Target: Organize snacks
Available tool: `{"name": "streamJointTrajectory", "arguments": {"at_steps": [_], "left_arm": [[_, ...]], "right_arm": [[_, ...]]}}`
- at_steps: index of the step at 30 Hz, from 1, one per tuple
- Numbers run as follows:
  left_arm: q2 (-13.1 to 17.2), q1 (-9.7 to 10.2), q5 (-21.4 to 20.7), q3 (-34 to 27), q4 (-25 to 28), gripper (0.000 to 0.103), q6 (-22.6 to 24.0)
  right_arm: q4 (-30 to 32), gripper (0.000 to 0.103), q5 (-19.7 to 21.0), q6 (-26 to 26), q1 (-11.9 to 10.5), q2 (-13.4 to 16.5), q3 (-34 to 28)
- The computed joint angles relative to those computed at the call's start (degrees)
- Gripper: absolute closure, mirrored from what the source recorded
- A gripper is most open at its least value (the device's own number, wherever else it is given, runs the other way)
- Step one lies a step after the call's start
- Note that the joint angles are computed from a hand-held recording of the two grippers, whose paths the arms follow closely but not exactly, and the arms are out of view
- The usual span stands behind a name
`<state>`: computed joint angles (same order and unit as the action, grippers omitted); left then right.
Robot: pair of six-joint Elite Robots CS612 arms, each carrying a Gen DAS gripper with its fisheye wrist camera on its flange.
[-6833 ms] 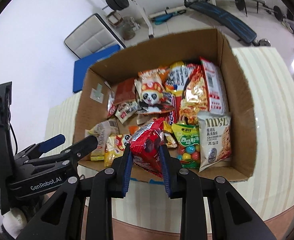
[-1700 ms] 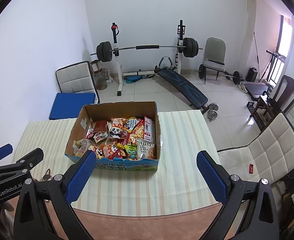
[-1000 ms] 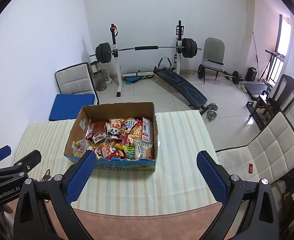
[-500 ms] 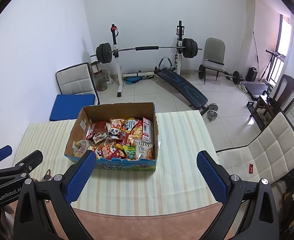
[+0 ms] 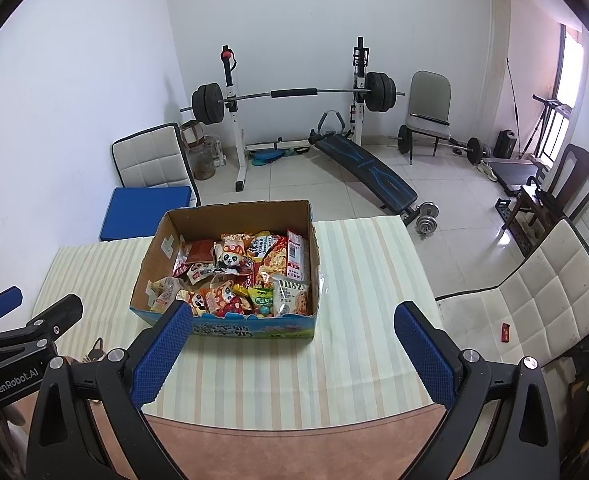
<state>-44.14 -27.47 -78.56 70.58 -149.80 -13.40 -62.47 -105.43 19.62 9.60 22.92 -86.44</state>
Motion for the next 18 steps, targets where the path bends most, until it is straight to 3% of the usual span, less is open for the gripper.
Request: {"name": "streamJointTrajectory", "arguments": {"at_steps": [18], "left_arm": [[0.0, 0.04, 0.0, 0.1, -0.7, 0.0, 1.1]], "right_arm": [[-0.2, 0.0, -0.1, -0.5, -0.1, 0.3, -0.2]]}}
